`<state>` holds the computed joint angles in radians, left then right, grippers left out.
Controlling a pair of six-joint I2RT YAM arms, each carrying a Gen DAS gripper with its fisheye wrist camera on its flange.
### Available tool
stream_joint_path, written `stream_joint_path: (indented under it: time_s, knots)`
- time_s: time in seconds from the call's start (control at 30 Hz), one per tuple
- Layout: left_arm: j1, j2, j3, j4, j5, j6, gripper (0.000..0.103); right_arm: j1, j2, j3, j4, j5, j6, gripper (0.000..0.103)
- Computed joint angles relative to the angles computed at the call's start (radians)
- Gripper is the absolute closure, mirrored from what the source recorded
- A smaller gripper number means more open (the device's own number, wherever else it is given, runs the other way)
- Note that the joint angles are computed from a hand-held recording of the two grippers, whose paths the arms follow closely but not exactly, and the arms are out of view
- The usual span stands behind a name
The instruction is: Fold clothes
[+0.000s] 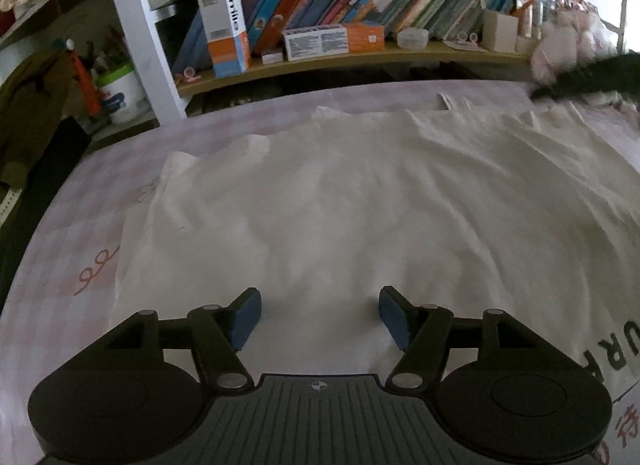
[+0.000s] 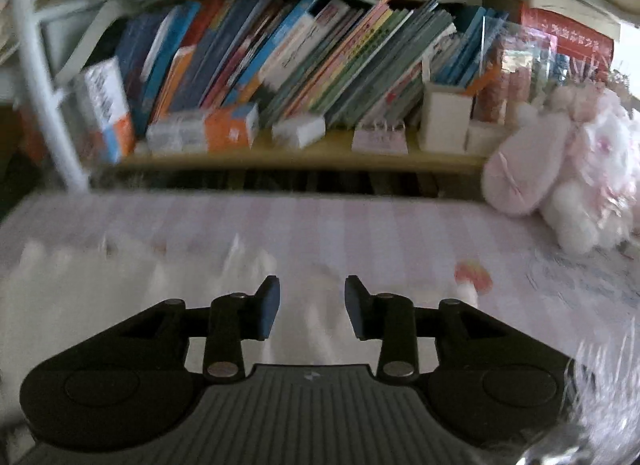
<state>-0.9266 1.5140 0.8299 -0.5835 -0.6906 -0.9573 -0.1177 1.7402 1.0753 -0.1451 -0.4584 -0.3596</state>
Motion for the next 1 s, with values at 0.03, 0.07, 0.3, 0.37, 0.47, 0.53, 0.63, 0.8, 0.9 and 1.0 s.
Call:
stream_joint_path:
  time_s: [0.03, 0.07, 0.3, 0.37, 0.47, 0.53, 0.63, 0.8, 0.9, 1.0]
  knots:
    - [0.004, -0.004, -0.004, 0.005, 0.004, -0.001, 0.036, -0.016, -0.026, -0.043, 0.001, -0.01, -0.032, 0.069]
    - [0.008, -0.007, -0.005, 0.003, 0.006, -0.005, 0.036, -0.033, -0.051, -0.085, 0.0, -0.019, -0.065, 0.069]
    - [-0.001, -0.008, -0.009, -0.032, 0.006, -0.056, 0.036, -0.085, -0.042, -0.15, -0.023, -0.001, -0.155, 0.069]
    - [-0.013, -0.008, -0.012, -0.047, 0.004, -0.076, 0.034, -0.077, 0.003, -0.101, -0.015, 0.01, -0.147, 0.068]
    - [-0.027, -0.014, -0.021, -0.064, -0.004, -0.108, 0.029, -0.061, 0.089, 0.015, -0.045, 0.038, -0.114, 0.065]
    - [-0.033, -0.02, -0.026, -0.08, -0.005, -0.135, 0.027, -0.047, 0.153, 0.109, -0.074, 0.061, -0.084, 0.065]
    - [-0.038, -0.024, -0.024, -0.111, -0.004, -0.165, 0.027, -0.022, 0.242, 0.244, -0.098, 0.112, -0.092, 0.059]
    - [-0.044, -0.024, -0.007, -0.161, -0.006, -0.186, 0.027, -0.028, 0.262, 0.294, -0.028, 0.184, -0.034, 0.059]
    - [-0.032, -0.029, -0.001, -0.16, -0.013, -0.173, 0.027, -0.068, 0.22, 0.274, -0.04, 0.118, 0.026, 0.059]
    - [0.001, -0.033, 0.005, -0.127, -0.014, -0.122, 0.027, -0.099, 0.128, 0.165, -0.046, 0.046, -0.011, 0.059]
